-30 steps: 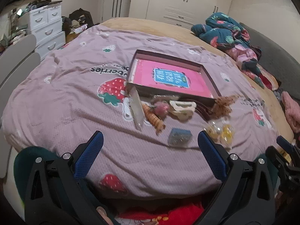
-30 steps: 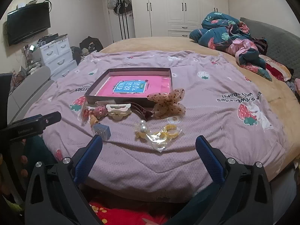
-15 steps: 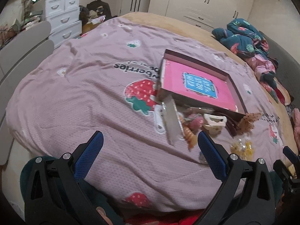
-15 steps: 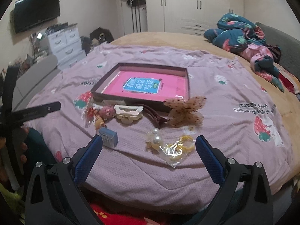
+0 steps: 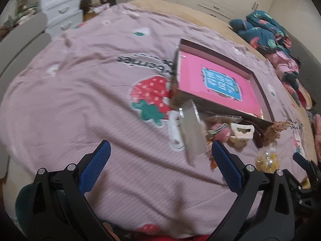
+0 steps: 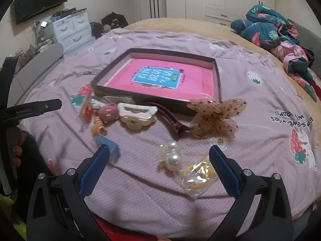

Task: Organize jewelry
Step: 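Grasp the clear plastic bag with the left gripper while the right gripper grasps the pearl hair clip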

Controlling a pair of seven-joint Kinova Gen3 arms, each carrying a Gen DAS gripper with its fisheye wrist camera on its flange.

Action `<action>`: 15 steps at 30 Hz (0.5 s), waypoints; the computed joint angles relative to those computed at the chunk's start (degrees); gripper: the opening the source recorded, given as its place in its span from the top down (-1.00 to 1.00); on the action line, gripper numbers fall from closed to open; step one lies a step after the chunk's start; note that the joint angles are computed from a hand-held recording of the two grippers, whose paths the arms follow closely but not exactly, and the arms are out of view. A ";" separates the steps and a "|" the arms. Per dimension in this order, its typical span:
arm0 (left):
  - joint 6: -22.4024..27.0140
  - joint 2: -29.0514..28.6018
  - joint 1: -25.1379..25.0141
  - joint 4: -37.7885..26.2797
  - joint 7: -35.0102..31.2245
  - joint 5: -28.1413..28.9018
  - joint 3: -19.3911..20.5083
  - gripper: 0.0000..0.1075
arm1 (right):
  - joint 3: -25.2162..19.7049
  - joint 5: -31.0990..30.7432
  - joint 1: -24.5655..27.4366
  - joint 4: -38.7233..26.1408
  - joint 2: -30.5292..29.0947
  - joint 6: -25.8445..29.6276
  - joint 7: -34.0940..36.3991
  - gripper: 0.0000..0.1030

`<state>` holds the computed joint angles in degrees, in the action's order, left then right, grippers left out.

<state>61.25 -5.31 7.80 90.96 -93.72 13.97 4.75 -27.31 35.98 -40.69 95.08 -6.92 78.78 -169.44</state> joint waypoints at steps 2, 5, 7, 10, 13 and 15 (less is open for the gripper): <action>0.44 1.44 0.30 -0.87 -0.25 0.91 0.20 -0.75 | 0.88 -0.92 0.55 0.55 -0.15 -0.54 0.92 -0.91; 0.71 3.39 0.65 -2.11 -0.05 1.77 0.62 -0.75 | 2.05 -2.51 1.50 1.28 -0.30 -1.69 3.21 -0.86; 0.61 4.63 0.93 -2.69 -0.60 2.82 0.92 -0.75 | 2.77 -3.81 2.16 1.70 -0.27 -2.69 4.91 -0.70; 0.38 6.00 1.20 -3.29 -1.04 4.09 1.26 -0.74 | 3.83 -6.05 3.33 2.75 -0.38 -4.91 7.22 -0.63; -0.43 6.96 1.46 -3.05 -1.40 4.99 1.58 -0.58 | 4.31 -7.37 4.12 3.41 -0.14 -6.51 9.10 -0.55; -0.36 7.82 1.53 -3.44 -1.47 5.21 1.71 -0.43 | 4.80 -8.32 4.70 3.78 0.14 -7.61 9.87 -0.49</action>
<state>60.89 2.50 9.33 87.52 -95.19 19.19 6.46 -22.51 27.66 -35.98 98.86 -6.77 71.17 -159.57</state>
